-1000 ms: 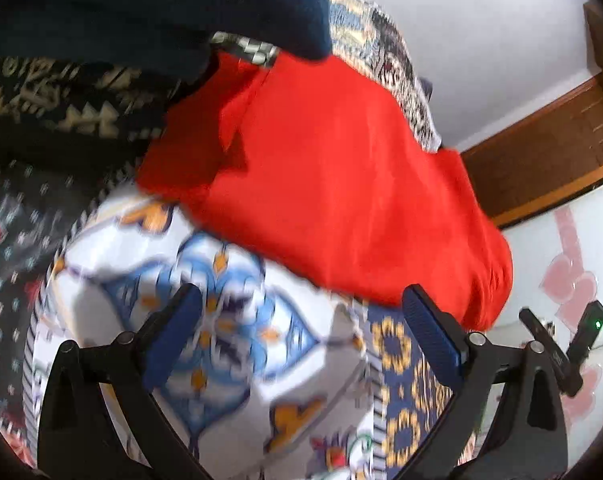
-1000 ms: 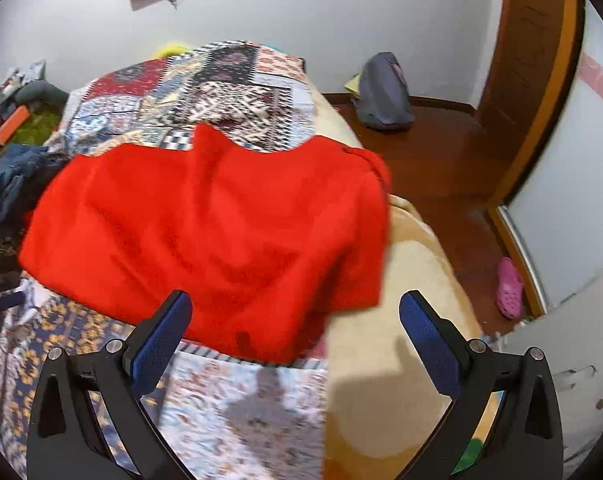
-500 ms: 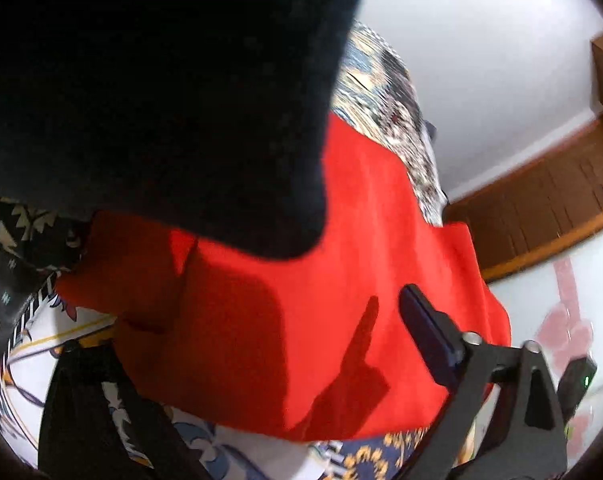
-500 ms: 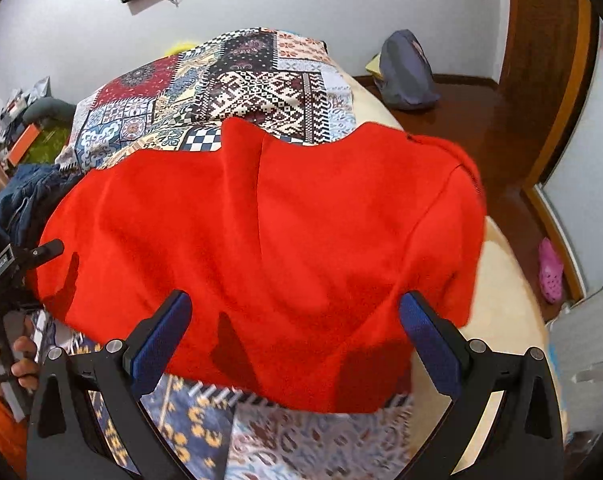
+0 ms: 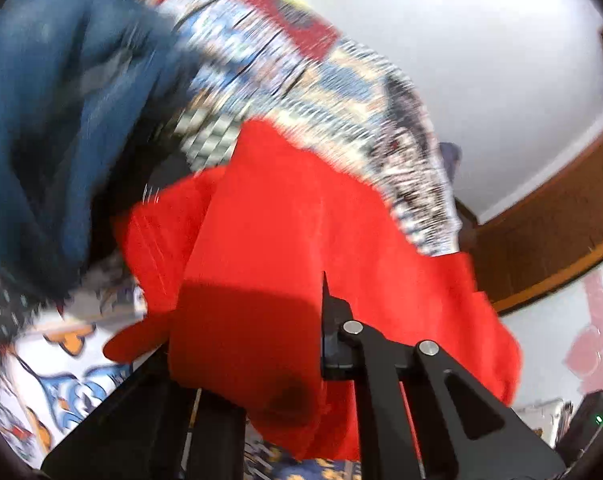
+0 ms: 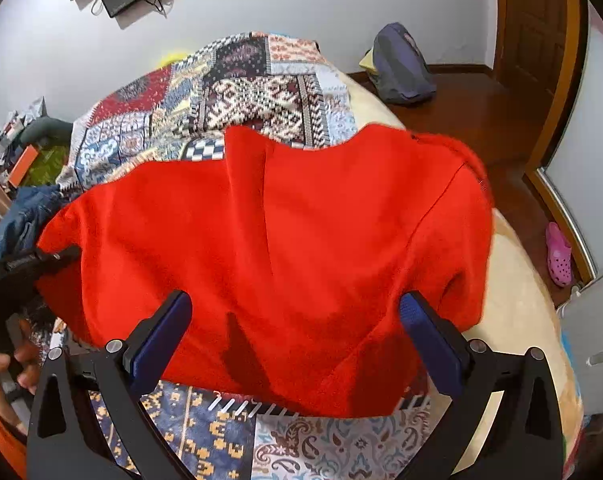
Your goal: Fold large clothes
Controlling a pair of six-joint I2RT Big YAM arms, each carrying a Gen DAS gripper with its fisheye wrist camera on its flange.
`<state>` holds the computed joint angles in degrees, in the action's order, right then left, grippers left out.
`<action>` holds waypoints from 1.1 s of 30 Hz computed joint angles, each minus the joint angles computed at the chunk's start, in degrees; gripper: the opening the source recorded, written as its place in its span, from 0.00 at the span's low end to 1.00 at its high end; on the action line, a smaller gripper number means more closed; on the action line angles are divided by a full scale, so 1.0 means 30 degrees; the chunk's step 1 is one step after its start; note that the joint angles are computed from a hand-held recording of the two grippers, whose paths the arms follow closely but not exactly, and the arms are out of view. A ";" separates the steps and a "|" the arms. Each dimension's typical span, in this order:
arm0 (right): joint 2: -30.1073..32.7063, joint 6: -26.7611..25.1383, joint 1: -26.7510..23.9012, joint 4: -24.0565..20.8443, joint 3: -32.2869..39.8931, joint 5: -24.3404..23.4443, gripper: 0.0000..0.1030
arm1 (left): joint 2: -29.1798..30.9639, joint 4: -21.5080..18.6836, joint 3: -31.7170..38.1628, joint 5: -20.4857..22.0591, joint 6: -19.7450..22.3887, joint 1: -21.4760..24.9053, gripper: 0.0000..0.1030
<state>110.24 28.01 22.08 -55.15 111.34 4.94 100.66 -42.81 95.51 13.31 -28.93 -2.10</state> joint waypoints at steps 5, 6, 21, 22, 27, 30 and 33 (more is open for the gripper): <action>0.0076 -0.0012 0.0048 -0.0858 0.1348 0.0743 1.00 | -0.1230 -0.0067 0.1310 0.1588 0.1951 0.0263 0.09; 0.0271 -0.0041 0.0122 -0.1084 0.1835 0.0725 1.00 | -0.1404 -0.0018 0.1447 0.1664 0.2109 0.0295 0.09; 0.7447 -0.1487 0.4128 -0.5949 1.1918 -0.4070 1.00 | -0.4776 0.0457 -0.0600 -0.0506 0.4425 0.1599 0.09; 0.7973 -0.1728 0.4205 -0.6705 1.2871 -0.3964 1.00 | -0.4574 0.0267 -0.0508 -0.0579 0.4547 0.1481 0.09; 0.4561 -0.1843 0.3551 -0.3391 0.7576 -0.5101 1.00 | -0.3979 0.0270 -0.0096 -0.1071 0.5686 0.0113 0.09; 0.1618 -0.1188 0.2953 -0.0851 0.3359 -0.3287 1.00 | -0.3410 0.0278 0.0553 -0.1760 0.6806 -0.1435 0.09; -0.0763 -0.0535 0.2065 0.0492 -0.0107 -0.1396 1.00 | -0.2567 0.0351 0.1134 -0.2931 0.7869 -0.3177 0.09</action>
